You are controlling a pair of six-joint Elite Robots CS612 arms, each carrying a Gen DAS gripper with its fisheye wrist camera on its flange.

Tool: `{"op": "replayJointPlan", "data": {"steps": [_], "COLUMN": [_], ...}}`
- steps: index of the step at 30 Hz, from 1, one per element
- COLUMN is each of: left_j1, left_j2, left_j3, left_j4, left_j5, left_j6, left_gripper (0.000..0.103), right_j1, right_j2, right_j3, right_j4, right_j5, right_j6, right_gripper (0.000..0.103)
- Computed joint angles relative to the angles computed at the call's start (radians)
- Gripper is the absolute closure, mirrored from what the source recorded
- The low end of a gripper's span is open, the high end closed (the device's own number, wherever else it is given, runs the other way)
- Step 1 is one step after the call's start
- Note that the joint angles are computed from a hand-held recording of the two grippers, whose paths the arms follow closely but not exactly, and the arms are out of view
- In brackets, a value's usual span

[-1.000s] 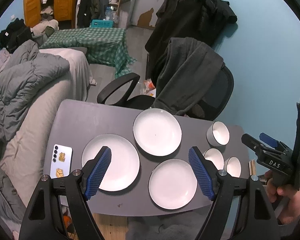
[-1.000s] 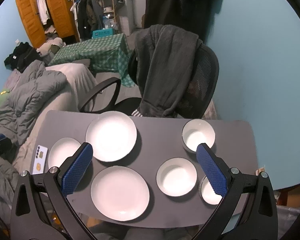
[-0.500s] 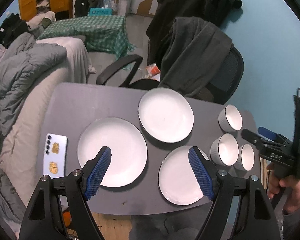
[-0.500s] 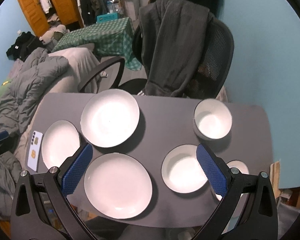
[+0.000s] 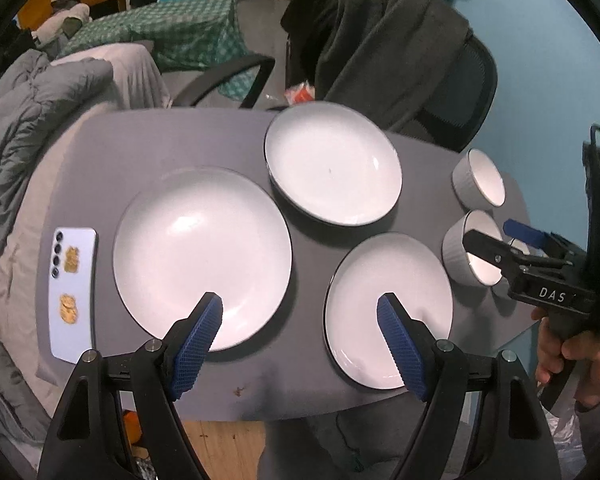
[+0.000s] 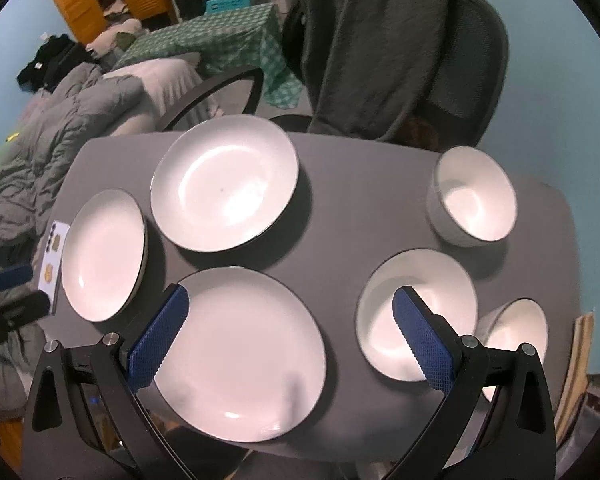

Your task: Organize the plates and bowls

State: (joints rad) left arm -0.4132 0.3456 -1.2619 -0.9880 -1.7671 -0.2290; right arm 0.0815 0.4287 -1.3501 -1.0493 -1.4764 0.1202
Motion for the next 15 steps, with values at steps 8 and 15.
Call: {"op": "replayJointPlan", "data": {"steps": [8,15], "left_j1": [-0.012,-0.014], "left_j2": [0.022,0.04], "left_j3": [-0.004,0.002], "left_j4": [0.018,0.032], "left_j5": [-0.014,-0.055], "left_j6": [-0.011,-0.075], "left_gripper": [0.022,0.022], "right_j1": [-0.006,-0.014], "right_j2": [0.011,0.007], "right_j3": [0.033,0.085], "right_j4": [0.003,0.052], "right_j5": [0.056,0.103], "right_j6": [-0.072,-0.114], "right_gripper": [0.007,0.016]}}
